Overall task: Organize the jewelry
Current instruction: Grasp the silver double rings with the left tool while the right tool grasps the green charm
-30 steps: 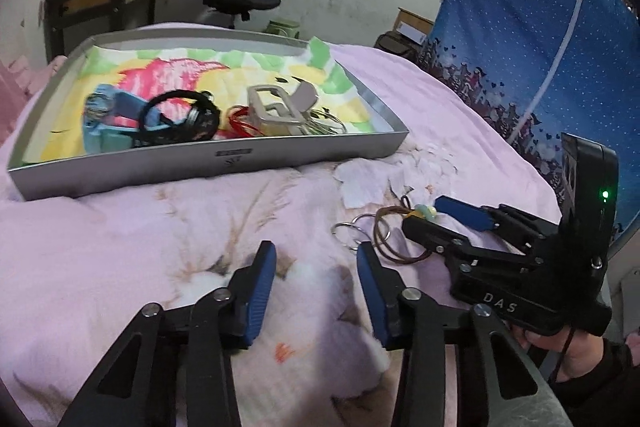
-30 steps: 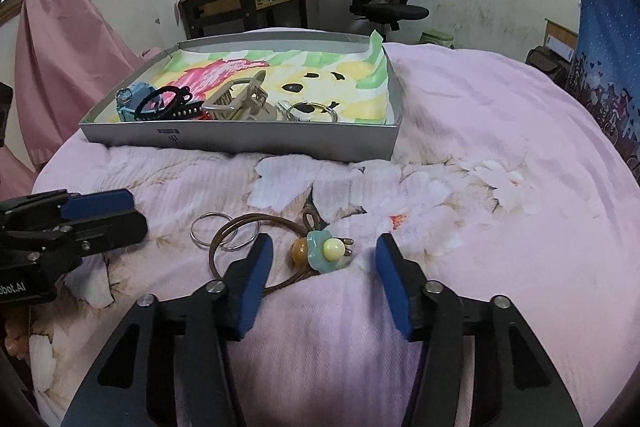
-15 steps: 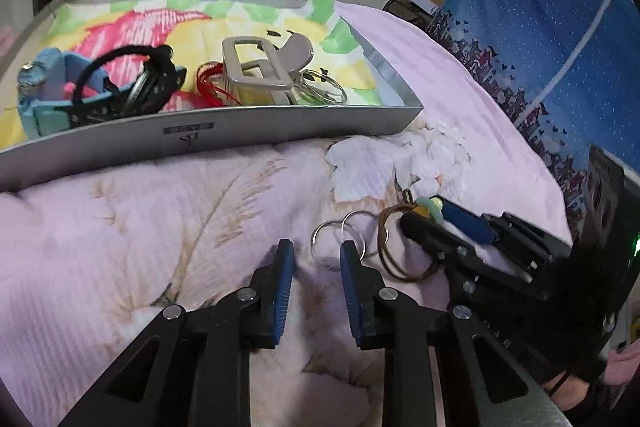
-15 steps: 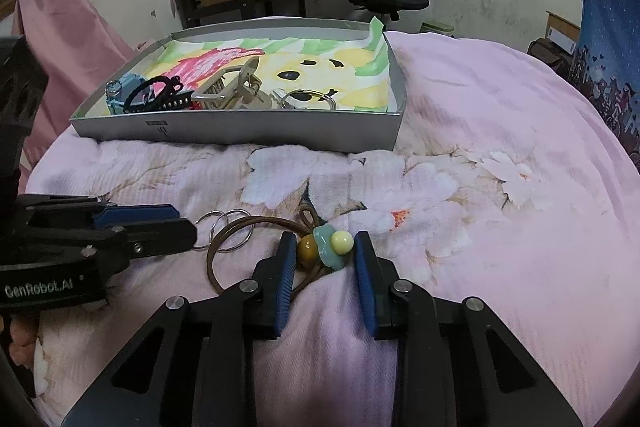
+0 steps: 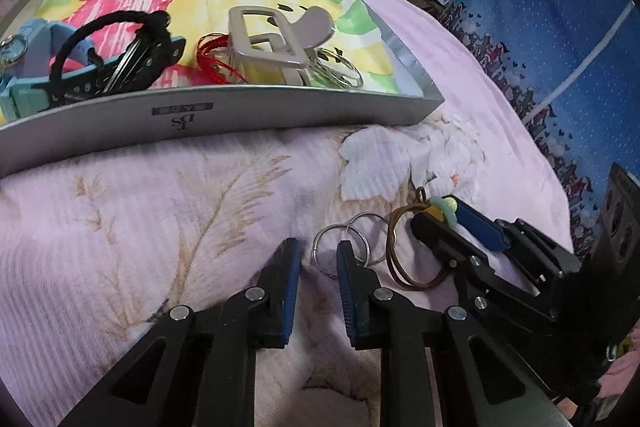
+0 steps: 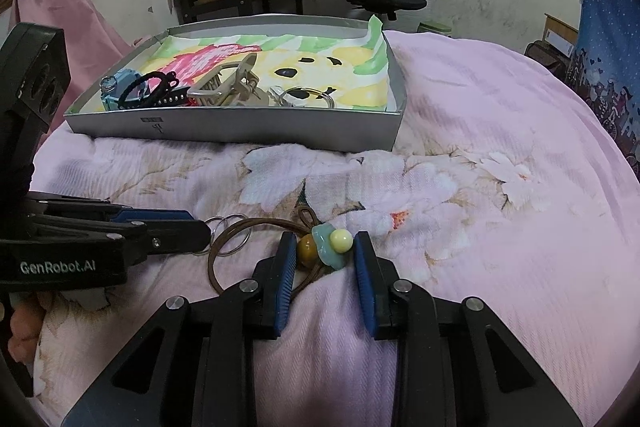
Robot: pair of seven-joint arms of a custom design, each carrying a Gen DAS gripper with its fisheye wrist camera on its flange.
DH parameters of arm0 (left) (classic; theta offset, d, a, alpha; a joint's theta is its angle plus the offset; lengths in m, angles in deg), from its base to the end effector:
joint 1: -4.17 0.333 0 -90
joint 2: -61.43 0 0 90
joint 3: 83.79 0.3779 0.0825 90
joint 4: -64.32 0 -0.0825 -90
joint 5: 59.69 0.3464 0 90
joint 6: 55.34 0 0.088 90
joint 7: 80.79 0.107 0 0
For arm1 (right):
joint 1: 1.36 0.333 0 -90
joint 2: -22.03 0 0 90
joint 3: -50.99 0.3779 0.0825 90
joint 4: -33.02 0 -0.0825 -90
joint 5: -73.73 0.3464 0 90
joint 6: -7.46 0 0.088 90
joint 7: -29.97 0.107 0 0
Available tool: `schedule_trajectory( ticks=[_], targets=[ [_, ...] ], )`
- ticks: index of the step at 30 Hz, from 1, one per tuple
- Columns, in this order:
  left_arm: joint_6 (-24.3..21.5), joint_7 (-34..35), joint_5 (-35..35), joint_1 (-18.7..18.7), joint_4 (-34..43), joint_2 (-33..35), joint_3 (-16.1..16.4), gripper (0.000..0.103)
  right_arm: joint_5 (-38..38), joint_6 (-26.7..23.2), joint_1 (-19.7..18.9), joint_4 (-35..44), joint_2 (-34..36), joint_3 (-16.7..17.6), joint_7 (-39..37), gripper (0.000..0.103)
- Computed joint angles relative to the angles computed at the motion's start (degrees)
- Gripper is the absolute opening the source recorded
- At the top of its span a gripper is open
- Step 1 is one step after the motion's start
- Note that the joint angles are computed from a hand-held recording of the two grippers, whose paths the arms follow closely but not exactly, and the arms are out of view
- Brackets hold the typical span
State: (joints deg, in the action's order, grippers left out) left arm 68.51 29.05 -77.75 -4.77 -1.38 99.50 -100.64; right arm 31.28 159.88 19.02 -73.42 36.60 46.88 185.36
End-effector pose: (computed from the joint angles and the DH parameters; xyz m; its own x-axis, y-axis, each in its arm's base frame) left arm 0.7206 -0.2723 0.5244 -0.5769 -0.7436 0.3381 -0.7951 0.4164 -0.4410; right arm 0.6088 0.2027 0.5184 -0.2604 -0.9648 -0.0368 -0.7117 0.2176 -0.6679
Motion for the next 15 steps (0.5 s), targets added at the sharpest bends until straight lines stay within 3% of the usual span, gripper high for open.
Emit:
schedule_trajectory(
  ticks=[5, 15],
  targets=[
    [1.31, -1.15, 1.04, -0.54, -0.65, -0.2, 0.51, 0.004, 0.12, -0.06, -0.02, 0.1, 0.1, -0.04, -0.17, 0.026],
    [5.26, 1.17, -3.32, 1.88, -4.15, -1.64, -1.39, 0.002, -2.12, 3.12, 0.01, -1.35, -0.57, -0.92, 2.96, 0.022]
  ],
)
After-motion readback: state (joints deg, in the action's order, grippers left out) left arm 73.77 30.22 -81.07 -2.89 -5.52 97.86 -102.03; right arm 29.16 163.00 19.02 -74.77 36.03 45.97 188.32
